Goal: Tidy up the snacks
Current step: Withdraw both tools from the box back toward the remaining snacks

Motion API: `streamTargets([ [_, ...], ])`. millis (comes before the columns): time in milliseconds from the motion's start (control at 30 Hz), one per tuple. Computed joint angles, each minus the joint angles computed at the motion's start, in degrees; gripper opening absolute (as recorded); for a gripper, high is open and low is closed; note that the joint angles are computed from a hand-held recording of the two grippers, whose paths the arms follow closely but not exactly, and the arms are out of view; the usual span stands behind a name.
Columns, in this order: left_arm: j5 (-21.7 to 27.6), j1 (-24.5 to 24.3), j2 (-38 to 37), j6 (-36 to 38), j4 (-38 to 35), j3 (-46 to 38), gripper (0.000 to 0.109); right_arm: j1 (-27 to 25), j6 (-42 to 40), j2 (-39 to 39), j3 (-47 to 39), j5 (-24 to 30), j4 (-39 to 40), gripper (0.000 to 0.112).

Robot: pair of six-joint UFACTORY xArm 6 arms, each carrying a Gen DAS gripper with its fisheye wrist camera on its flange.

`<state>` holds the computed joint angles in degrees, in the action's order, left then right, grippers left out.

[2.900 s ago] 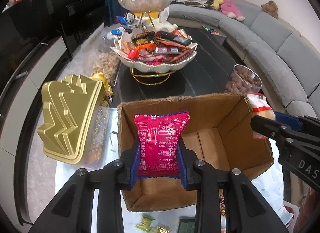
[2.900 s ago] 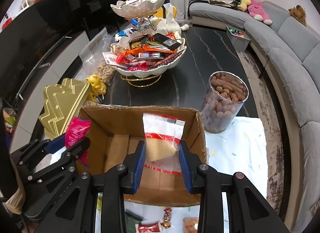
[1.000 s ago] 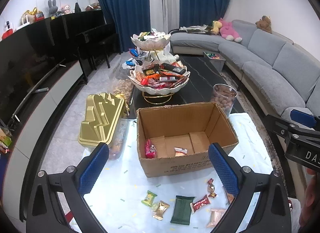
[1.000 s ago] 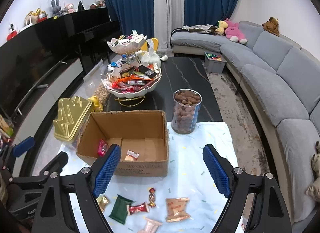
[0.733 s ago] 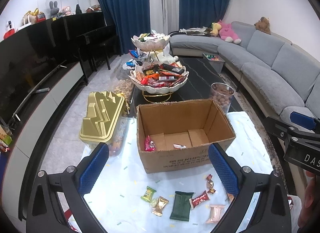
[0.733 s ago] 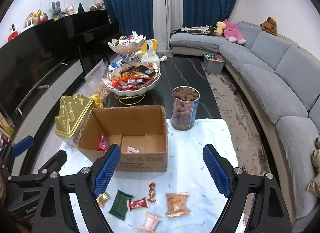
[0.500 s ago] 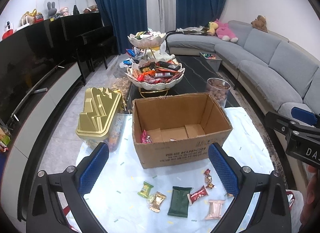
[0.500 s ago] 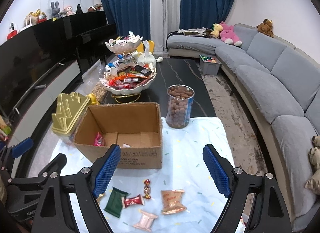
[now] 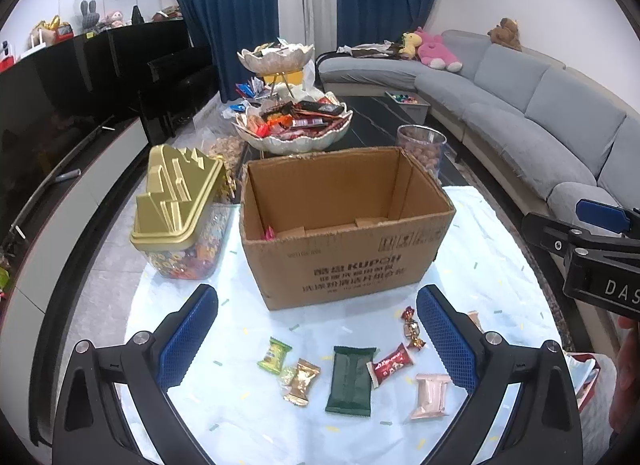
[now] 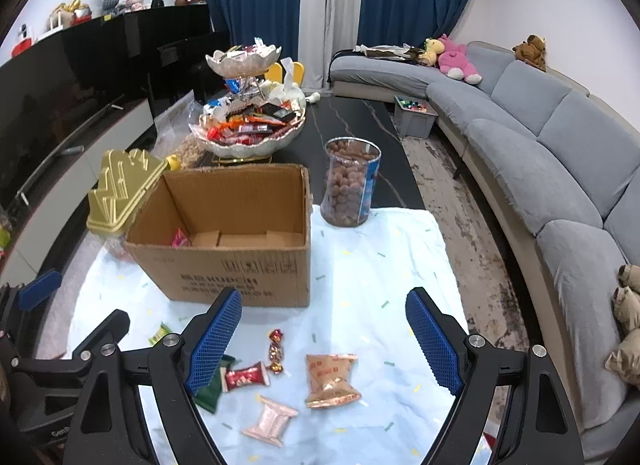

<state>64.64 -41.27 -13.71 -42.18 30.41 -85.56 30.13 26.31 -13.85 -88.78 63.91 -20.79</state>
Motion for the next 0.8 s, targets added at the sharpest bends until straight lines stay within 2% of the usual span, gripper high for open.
streamTargets([
  [800,-9.04,-2.14,-6.45,-6.53,4.83,18.06,0.101,0.66,4.86,-9.89,21.16,-8.71,-4.39,0.085],
])
